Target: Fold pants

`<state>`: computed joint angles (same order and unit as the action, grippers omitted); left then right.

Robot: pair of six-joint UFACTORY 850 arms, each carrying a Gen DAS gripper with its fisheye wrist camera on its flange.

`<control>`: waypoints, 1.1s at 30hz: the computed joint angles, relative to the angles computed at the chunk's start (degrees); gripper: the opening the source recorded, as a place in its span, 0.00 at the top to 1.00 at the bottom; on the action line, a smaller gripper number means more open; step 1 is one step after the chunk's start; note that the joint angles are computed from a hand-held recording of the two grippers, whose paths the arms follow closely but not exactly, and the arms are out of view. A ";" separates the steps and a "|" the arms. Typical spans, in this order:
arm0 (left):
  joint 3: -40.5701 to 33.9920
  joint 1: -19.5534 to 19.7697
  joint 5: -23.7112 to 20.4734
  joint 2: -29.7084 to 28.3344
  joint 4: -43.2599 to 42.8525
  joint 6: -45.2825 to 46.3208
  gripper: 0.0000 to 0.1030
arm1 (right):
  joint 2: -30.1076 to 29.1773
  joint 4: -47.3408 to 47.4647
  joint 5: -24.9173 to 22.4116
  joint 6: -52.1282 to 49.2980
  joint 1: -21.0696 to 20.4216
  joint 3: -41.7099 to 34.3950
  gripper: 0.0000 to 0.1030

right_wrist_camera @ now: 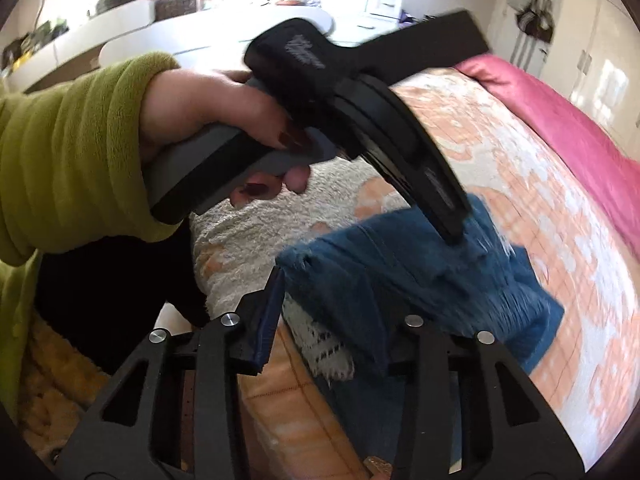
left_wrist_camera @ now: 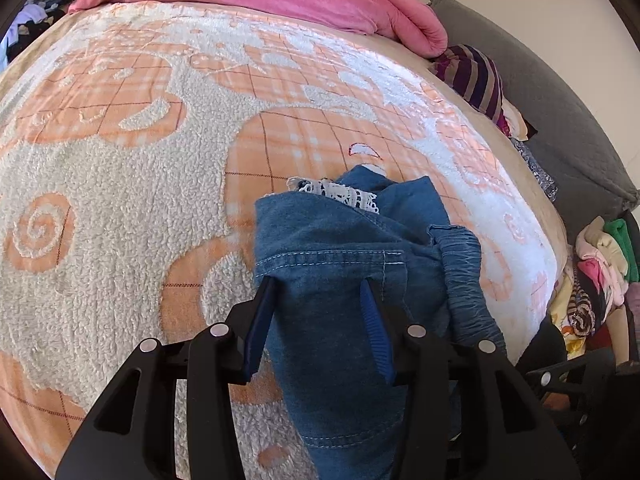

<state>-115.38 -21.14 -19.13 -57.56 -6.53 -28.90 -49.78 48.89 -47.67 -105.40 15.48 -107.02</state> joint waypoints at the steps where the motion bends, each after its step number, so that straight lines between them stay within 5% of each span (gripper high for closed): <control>1: -0.06 -0.03 -0.05 -0.04 0.16 -0.17 0.58 | -0.16 -0.71 0.54 -0.12 0.47 -0.21 0.70; 4: -0.20 -0.03 -0.21 -0.11 0.39 -0.36 0.58 | -0.82 -2.07 2.52 -1.32 1.52 -0.67 0.71; 7: -0.59 0.03 -0.48 -0.36 -0.32 -0.03 0.57 | -4.34 -4.61 -4.91 4.75 1.11 -6.57 0.92; 13: -0.59 0.19 0.00 -0.52 -2.02 1.77 0.56 | -3.82 -4.42 -12.08 6.36 -1.50 -7.12 1.00; 16: -0.41 0.40 0.51 -0.57 -4.41 3.80 0.55 | -1.91 -5.21 -7.72 3.73 -1.63 -2.71 1.00; 28: 0.93 0.16 1.72 0.31 -2.38 1.48 0.54 | -0.02 1.26 -10.11 5.43 -3.61 -2.18 0.94; 33: 1.29 0.13 1.67 0.56 -2.39 1.10 0.54 | 1.99 0.01 -1.60 -0.55 -3.39 1.01 0.80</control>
